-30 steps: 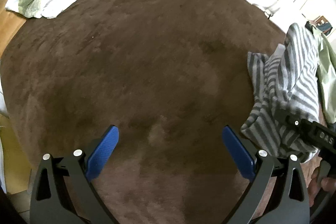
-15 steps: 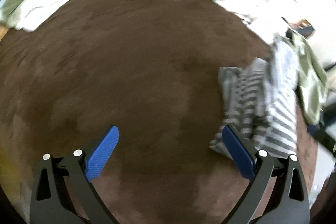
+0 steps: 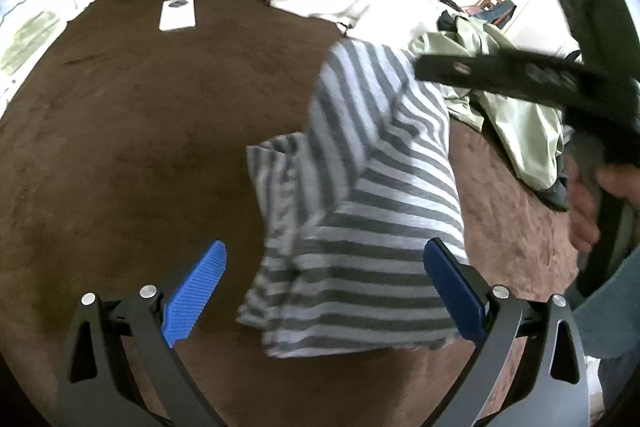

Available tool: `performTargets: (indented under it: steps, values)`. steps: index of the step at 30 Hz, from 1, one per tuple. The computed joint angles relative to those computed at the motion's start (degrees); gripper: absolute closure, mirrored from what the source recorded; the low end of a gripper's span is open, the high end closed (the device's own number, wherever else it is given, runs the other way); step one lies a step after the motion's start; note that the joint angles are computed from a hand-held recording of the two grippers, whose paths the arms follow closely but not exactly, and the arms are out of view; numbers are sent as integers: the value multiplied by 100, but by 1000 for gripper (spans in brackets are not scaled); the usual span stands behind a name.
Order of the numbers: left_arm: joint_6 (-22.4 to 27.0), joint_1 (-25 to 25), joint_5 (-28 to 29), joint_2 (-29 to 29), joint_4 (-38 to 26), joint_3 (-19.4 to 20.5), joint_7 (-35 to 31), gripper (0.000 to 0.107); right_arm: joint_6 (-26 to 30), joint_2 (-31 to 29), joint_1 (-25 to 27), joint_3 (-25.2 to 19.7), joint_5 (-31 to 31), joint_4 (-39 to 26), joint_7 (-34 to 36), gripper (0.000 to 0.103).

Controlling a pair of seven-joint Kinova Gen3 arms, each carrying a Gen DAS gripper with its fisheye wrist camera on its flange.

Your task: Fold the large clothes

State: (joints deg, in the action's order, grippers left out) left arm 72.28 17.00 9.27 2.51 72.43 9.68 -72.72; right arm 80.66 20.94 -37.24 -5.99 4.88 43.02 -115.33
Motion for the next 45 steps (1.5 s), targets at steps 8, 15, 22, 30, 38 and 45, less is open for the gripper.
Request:
performTargets:
  steps: [8, 15, 22, 30, 38, 45]
  values:
    - [-360, 268, 64, 252, 419, 99, 674, 10, -25, 435, 393, -94, -526, 68, 497, 64]
    - [-908, 95, 352, 22, 1040, 14, 665, 10, -392, 699, 496, -135, -733, 556, 874, 64]
    - [-1234, 49, 347, -18, 1323, 0, 793, 10, -473, 1020, 420, -86, -726, 501, 1014, 63]
    - [-1297, -7, 421, -5, 1371, -1, 734, 10, -765, 852, 485, -106, -814, 839, 949, 63]
    - [-257, -117, 575, 368, 494, -35, 627, 11, -1415, 178, 764, -216, -1204, 1475, 805, 28]
    - [494, -104, 209, 718, -627, -94, 574, 11, -1668, -793, 1117, -195, -1434, 2361, 218, 15]
